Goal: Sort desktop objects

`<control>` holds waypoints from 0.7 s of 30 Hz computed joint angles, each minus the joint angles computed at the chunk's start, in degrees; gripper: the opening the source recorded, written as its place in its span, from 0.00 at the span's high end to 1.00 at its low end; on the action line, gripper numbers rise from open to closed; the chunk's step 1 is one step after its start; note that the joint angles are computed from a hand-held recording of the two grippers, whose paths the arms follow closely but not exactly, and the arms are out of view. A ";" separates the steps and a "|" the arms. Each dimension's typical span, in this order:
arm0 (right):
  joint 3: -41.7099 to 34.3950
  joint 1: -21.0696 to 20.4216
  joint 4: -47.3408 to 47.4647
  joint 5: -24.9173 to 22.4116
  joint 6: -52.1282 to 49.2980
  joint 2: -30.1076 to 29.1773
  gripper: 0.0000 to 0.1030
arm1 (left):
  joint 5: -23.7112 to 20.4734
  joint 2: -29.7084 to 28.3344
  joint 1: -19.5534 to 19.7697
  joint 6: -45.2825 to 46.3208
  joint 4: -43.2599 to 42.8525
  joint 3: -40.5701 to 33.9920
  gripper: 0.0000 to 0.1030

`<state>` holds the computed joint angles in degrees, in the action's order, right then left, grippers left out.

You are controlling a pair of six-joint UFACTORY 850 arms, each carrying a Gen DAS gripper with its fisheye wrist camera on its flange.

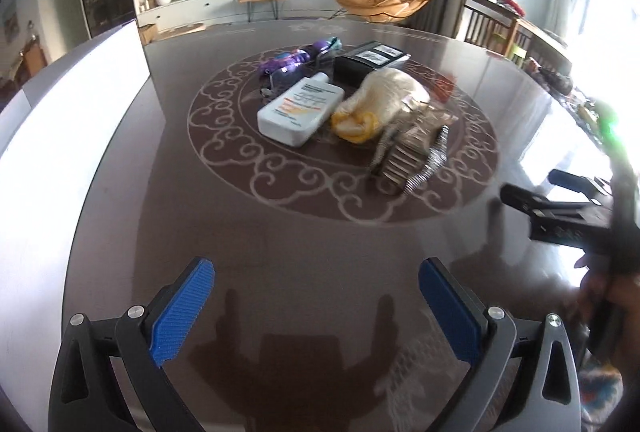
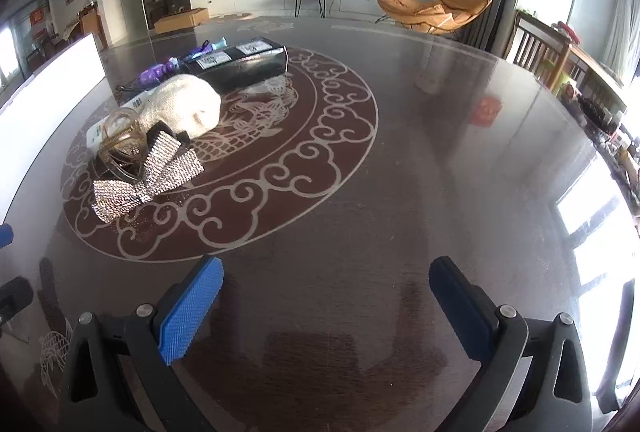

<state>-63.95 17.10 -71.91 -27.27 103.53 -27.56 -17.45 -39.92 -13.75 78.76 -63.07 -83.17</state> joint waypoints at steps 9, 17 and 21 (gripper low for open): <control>0.37 -0.41 0.59 2.55 1.61 0.25 0.00 | -0.87 -7.92 -1.37 -21.12 19.38 -11.10 0.00; 0.37 -0.39 0.66 2.53 1.57 0.27 0.00 | 0.45 -8.58 -1.85 -20.72 20.23 -11.55 0.00; 0.38 -0.37 0.70 2.52 1.54 0.28 0.00 | 0.89 -8.27 -1.92 -20.82 20.09 -11.08 0.00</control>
